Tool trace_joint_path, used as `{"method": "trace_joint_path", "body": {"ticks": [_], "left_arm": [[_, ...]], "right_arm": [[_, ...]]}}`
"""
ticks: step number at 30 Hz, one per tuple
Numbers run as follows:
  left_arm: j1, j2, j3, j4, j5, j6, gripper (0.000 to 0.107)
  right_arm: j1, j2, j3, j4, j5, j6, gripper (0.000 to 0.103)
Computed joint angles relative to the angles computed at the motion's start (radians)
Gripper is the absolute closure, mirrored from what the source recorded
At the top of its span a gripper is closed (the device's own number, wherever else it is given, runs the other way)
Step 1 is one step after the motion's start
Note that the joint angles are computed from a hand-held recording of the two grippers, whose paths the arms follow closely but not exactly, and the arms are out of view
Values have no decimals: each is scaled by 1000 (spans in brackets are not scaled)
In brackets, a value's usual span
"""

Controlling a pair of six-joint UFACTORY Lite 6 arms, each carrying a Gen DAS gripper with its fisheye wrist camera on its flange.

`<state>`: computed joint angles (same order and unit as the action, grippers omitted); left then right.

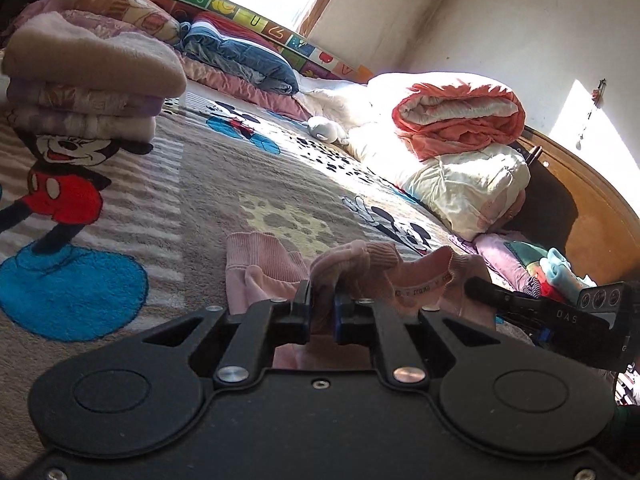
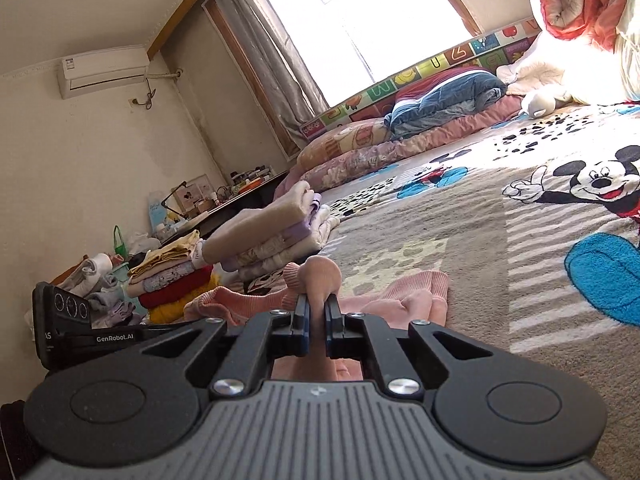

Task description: Fold clothes

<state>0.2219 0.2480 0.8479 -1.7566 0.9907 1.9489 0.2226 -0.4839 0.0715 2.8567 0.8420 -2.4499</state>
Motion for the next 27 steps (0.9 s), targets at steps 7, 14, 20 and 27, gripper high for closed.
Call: {"method": "trace_joint_path", "body": {"ticks": [7,14,20,27], "left_arm": [[-30,239,328,87,18,-257,99],[-63,439,632,230,2,-540,99],[-52,519,734,292,23,-689,99],[-53,544,764,322,2,-770,98]], "right_arm": [[-171,350,165,-144,201,85,94],[-262,568,317,-226,257,179,94],[-335,726,434,-356,271,325,94],[-339,780,499,-394,229,390,94]]}}
